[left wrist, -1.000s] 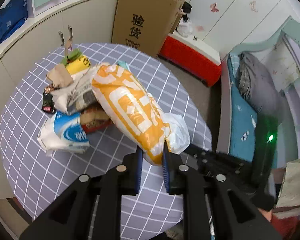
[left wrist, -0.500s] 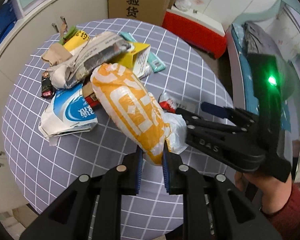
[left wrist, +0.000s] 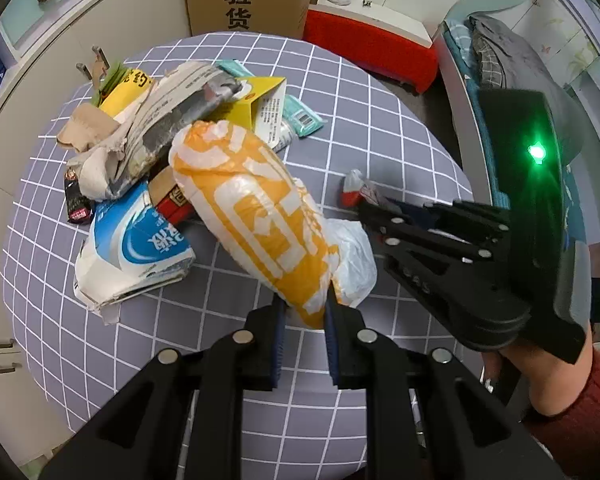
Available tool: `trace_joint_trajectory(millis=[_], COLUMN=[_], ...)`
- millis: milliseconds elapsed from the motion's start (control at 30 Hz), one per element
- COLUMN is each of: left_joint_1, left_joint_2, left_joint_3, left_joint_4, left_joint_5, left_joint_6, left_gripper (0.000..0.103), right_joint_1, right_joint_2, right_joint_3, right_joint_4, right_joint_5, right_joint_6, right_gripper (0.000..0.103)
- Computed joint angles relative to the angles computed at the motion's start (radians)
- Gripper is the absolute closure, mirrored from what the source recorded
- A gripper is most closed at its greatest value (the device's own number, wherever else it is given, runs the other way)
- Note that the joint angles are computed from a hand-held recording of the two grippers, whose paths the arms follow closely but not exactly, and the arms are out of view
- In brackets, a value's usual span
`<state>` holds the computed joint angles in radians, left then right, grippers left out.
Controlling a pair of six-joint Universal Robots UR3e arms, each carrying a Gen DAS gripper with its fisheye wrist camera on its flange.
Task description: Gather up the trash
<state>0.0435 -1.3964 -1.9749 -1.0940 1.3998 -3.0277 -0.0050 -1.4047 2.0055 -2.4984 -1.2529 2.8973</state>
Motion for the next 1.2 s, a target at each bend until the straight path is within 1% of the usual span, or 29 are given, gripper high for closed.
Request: trace_joint_trajectory(millis=[167, 367, 500, 633, 700, 833, 900, 967, 1000, 1033, 1067, 1100, 1200], left_joint_1=[-0.040, -0.157, -0.254, -0.362, -0.410, -0.510, -0.547, -0.578, -0.595, -0.604, -0.617, -0.629, -0.654], left_joint_2=[-0.002, -0.062, -0.144, -0.258, -0.319, -0.475, -0.540, -0.603, -0.636, -0.654, -0.682, -0.716, -0.795], left_joint_3=[0.006, 0.057, 0.141, 0.271, 0.340, 0.522, 0.601, 0.683, 0.727, 0.751, 0.789, 0.835, 0.949], left_joint_4=[0.007, 0.019, 0.033, 0.039, 0.038, 0.016, -0.002, -0.030, -0.045, -0.054, -0.068, -0.086, -0.131], left_joint_5=[0.011, 0.030, 0.040, 0.044, 0.042, 0.030, 0.024, 0.018, 0.014, 0.011, 0.006, -0.003, -0.017], left_joint_6=[-0.047, -0.152, -0.219, -0.274, -0.298, -0.338, -0.352, -0.366, -0.376, -0.381, -0.389, -0.397, -0.408], left_gripper=[0.086, 0.086, 0.086, 0.086, 0.086, 0.086, 0.086, 0.086, 0.086, 0.086, 0.086, 0.086, 0.086], right_joint_1=[-0.079, -0.235, -0.399, -0.634, -0.741, -0.920, -0.992, -1.040, -1.047, -1.051, -1.071, -1.083, -1.118], right_joint_2=[-0.084, -0.258, -0.381, -0.496, -0.518, -0.517, -0.478, -0.431, -0.421, -0.409, -0.399, -0.400, -0.387], right_joint_3=[0.064, 0.161, 0.190, 0.167, 0.139, 0.077, 0.041, 0.007, 0.003, -0.003, -0.009, -0.007, -0.025], right_joint_4=[0.074, 0.222, 0.379, 0.600, 0.689, 0.809, 0.854, 0.869, 0.858, 0.850, 0.844, 0.832, 0.841], right_joint_5=[0.056, 0.139, 0.198, 0.249, 0.258, 0.255, 0.257, 0.244, 0.237, 0.232, 0.226, 0.228, 0.219], right_joint_6=[-0.035, -0.134, -0.238, -0.386, -0.457, -0.577, -0.624, -0.651, -0.653, -0.651, -0.658, -0.660, -0.686], right_gripper=[0.092, 0.092, 0.092, 0.092, 0.092, 0.091, 0.088, 0.083, 0.078, 0.065, 0.055, 0.049, 0.049])
